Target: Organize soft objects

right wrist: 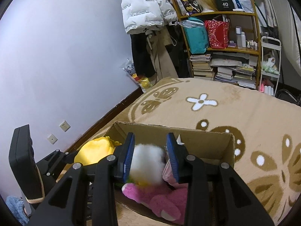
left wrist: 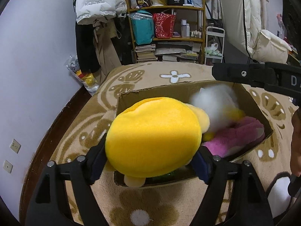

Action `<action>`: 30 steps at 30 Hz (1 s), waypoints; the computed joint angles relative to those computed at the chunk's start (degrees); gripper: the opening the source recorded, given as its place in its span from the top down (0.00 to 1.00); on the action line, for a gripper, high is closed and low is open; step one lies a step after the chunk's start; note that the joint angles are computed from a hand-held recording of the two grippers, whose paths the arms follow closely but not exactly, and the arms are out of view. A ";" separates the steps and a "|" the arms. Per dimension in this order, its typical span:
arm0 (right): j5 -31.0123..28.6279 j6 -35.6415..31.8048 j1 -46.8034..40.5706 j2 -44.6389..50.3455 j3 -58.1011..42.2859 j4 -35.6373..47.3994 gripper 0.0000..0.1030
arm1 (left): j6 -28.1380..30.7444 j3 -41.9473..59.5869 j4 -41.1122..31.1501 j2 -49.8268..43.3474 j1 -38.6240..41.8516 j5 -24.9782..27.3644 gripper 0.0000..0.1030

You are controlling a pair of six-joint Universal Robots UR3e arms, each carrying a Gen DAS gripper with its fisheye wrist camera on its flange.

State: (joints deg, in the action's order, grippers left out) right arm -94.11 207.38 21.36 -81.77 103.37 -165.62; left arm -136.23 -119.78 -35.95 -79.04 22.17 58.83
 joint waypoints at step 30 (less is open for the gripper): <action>-20.00 8.93 13.72 -12.31 -3.29 17.18 0.00 | 17.79 1.49 -32.91 29.47 25.07 -16.40 0.00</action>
